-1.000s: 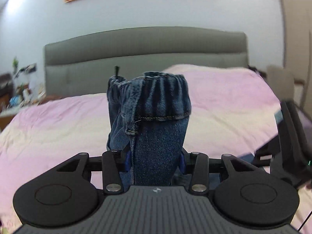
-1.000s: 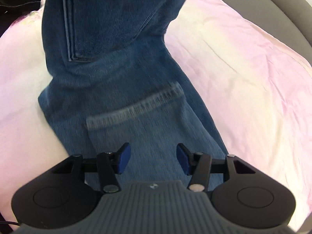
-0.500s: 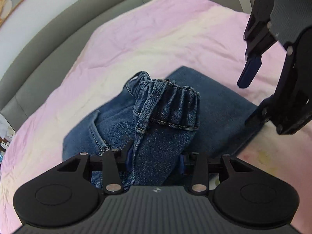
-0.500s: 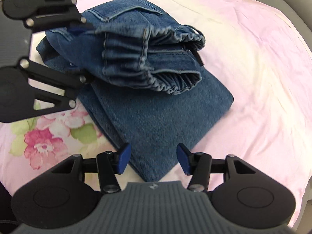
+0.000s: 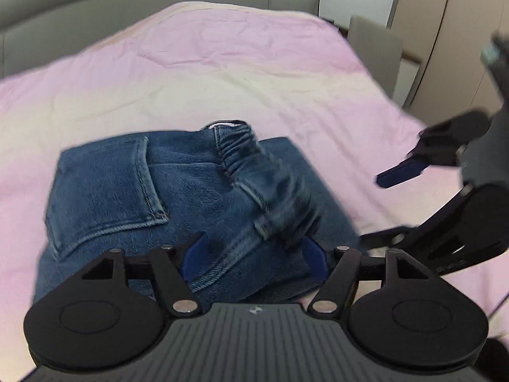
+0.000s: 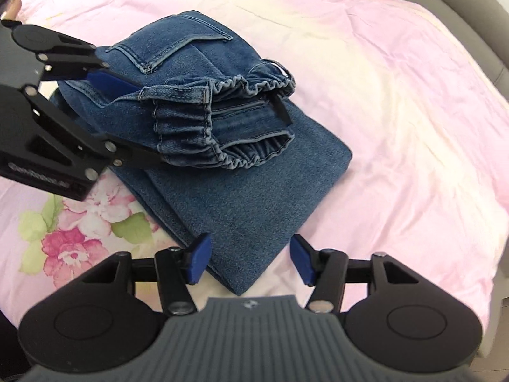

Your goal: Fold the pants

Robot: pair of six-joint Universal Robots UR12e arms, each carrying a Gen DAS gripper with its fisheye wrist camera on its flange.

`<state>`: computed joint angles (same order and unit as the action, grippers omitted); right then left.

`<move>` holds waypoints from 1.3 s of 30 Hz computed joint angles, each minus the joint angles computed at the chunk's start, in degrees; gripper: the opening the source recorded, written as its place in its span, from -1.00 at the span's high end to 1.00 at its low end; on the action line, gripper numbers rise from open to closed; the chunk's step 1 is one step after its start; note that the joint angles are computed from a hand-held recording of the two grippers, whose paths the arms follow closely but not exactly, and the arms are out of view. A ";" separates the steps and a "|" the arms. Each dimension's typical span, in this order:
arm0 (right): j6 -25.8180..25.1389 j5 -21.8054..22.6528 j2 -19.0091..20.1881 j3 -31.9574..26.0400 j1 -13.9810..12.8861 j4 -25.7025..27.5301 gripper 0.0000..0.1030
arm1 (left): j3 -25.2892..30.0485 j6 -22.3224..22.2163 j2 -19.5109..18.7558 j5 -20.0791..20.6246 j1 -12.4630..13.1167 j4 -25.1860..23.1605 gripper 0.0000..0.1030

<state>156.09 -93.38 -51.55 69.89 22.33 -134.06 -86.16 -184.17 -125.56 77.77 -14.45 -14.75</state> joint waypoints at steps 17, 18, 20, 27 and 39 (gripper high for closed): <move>29.51 7.92 2.13 -3.95 0.11 -5.60 -0.49 | -6.57 -7.13 4.57 9.10 5.66 4.40 -0.45; 33.52 9.44 2.50 -4.27 -0.33 -5.82 -0.49 | -6.67 -7.19 4.60 9.61 5.97 4.27 -0.45; 40.21 12.39 3.30 -4.70 -1.20 -6.52 -0.49 | -6.69 -7.16 4.49 10.13 6.45 3.81 -0.45; 54.31 20.30 7.05 -6.87 -3.32 -8.27 -0.49 | -6.69 -7.23 3.75 9.96 7.71 2.40 -0.44; 56.85 22.47 12.29 -11.37 -4.04 -9.03 -0.08 | -6.47 -7.79 2.88 6.66 8.85 2.21 -0.43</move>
